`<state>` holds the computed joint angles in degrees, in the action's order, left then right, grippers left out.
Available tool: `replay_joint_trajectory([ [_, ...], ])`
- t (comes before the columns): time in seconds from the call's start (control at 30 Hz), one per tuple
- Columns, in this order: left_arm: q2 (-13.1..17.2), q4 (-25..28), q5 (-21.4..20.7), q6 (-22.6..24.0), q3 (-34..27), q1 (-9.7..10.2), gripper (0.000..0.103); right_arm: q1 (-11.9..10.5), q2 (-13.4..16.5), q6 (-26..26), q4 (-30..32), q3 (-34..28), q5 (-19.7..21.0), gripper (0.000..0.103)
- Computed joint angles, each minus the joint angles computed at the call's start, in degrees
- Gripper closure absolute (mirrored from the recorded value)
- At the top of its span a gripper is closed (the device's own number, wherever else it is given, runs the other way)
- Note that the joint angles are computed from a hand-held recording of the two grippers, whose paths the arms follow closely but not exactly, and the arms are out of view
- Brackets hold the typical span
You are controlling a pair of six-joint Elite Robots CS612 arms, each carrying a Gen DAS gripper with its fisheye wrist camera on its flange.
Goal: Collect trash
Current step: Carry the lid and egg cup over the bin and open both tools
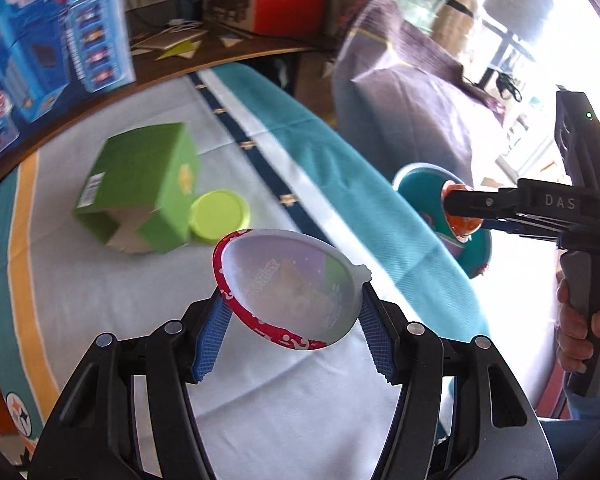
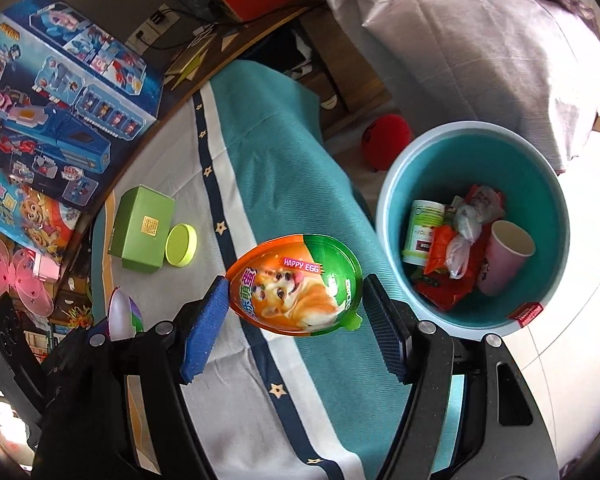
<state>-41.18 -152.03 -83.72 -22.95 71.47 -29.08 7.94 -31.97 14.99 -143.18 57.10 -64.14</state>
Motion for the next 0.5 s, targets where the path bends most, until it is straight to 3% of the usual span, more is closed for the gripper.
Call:
replay_joint_trajectory([
  [0.5, 7.28, 10.78, -2.67, 5.78, -14.04, -2.69, 0.041, -5.11, -1.59, 7.55, -7.70, 6.99, 0.23, 0.038],
])
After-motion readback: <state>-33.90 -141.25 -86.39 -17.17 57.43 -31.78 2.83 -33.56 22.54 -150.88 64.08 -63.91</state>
